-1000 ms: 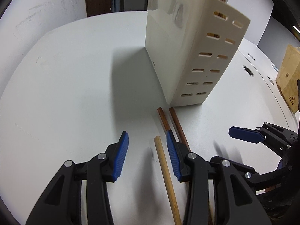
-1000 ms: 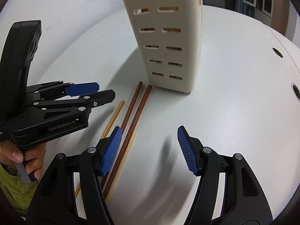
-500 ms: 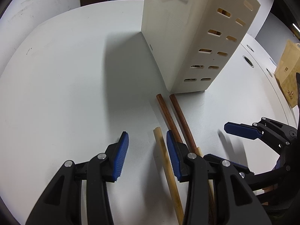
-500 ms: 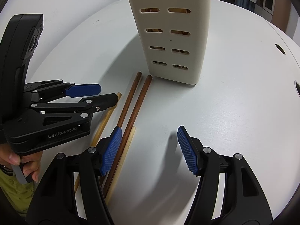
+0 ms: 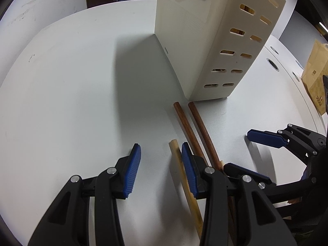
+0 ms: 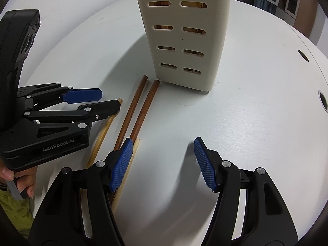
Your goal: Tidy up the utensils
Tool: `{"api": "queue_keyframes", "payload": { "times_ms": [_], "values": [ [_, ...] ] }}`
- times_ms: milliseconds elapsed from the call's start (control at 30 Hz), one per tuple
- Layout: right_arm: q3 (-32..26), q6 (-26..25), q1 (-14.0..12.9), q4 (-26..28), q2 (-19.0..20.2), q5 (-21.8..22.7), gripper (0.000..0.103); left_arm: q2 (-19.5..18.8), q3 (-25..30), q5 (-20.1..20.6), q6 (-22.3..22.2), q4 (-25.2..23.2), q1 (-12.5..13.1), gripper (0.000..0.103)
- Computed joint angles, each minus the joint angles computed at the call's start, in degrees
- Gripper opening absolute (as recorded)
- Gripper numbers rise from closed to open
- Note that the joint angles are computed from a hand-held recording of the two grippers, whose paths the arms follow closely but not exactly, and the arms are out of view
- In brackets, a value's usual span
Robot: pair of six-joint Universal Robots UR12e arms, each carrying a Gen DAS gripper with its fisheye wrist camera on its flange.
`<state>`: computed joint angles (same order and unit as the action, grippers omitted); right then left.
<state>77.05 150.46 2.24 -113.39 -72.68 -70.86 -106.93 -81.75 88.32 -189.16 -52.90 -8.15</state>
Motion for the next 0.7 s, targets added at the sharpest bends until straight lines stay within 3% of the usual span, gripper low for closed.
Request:
{"api": "queue_keyframes", "payload": {
  "times_ms": [700],
  "values": [
    [0.5, 0.0, 1.4, -1.1, -0.1, -3.8, 0.064, -0.1, 1.4, 2.1, -0.7, -2.0, -1.4, 0.041]
  ]
}}
